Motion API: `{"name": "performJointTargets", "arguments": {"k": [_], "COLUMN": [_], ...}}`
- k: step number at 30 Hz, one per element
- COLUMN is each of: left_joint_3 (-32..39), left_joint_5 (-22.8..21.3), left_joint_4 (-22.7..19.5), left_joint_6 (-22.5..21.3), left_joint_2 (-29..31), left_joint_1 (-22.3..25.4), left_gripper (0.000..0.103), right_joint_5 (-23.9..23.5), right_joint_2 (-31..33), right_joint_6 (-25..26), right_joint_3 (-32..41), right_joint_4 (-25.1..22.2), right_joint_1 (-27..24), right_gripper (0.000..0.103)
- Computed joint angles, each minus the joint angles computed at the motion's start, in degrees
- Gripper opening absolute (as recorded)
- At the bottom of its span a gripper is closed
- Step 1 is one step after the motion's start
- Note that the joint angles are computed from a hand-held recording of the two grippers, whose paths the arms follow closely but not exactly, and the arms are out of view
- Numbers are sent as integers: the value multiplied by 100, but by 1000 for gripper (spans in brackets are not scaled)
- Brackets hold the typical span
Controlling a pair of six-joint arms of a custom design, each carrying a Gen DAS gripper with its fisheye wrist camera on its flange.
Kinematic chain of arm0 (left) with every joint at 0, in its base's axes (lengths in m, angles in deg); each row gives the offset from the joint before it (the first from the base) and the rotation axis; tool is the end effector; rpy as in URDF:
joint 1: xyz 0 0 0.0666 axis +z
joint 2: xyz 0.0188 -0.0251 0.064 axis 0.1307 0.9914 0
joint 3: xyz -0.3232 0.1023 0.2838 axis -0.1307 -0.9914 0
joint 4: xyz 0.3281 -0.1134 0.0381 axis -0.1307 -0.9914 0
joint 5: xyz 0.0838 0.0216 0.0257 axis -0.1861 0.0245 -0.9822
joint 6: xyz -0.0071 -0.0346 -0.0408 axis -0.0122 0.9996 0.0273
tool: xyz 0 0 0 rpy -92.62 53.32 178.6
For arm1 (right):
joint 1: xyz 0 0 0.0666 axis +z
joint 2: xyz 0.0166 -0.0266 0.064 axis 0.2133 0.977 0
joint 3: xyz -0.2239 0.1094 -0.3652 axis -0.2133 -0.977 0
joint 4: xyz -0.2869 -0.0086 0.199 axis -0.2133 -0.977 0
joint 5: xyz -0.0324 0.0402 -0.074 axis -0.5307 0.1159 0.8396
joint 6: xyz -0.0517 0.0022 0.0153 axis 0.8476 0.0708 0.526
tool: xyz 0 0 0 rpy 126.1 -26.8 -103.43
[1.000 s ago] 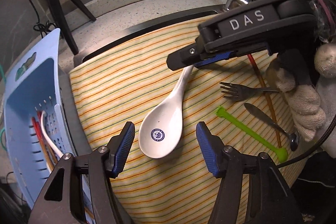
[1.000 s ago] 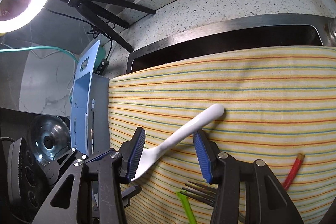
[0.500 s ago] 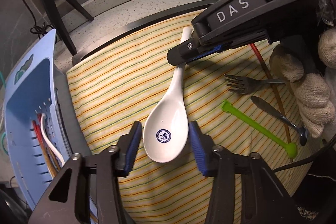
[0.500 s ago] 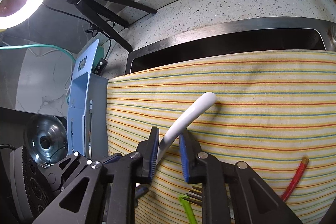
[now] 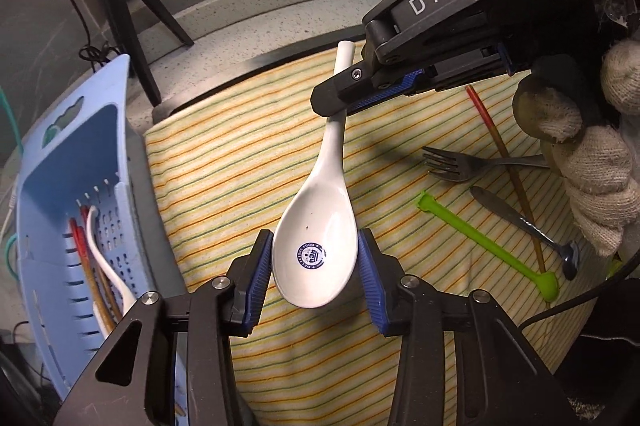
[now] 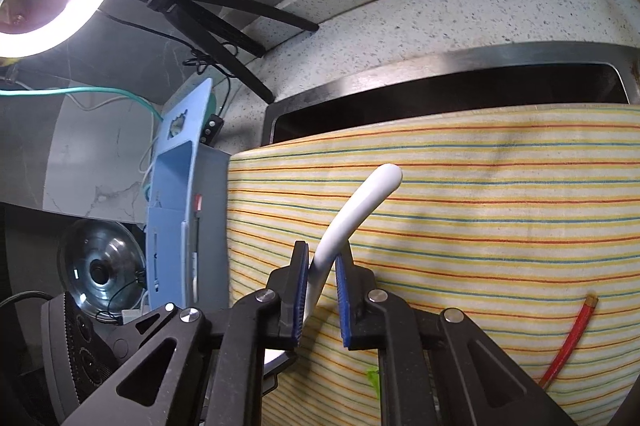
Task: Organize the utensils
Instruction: 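Carry the white spoon into the basket and open the right tool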
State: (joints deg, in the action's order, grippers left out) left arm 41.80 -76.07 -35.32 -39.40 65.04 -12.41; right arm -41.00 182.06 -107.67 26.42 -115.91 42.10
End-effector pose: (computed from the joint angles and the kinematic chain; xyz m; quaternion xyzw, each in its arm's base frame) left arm 0.4727 -0.1754 0.3513 0.2905 0.9388 -0.0578 0.1758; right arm 0.5717 0.3449 0.3299 0.0258 0.9388 0.3321 0.0879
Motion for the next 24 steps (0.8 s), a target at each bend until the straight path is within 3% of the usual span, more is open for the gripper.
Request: {"name": "performJointTargets", "arguments": {"k": [6, 14, 24], "left_joint_3": [-90, -405, -694], "left_joint_5": [81, 54, 6], "left_joint_4": [42, 130, 239], "left_joint_6": [91, 244, 323], "left_joint_2": [-319, -848, -1083], "left_joint_1": [204, 594, 1256], "left_gripper": [40, 40, 40], "right_joint_5": [-74, -141, -182], "right_joint_2": [11, 335, 1229], "right_joint_6": [101, 460, 934], "right_joint_3": [361, 1342, 3225], "right_joint_4": [-128, -641, -1699], "right_joint_1": [101, 412, 872], "right_gripper": [11, 11, 10]}}
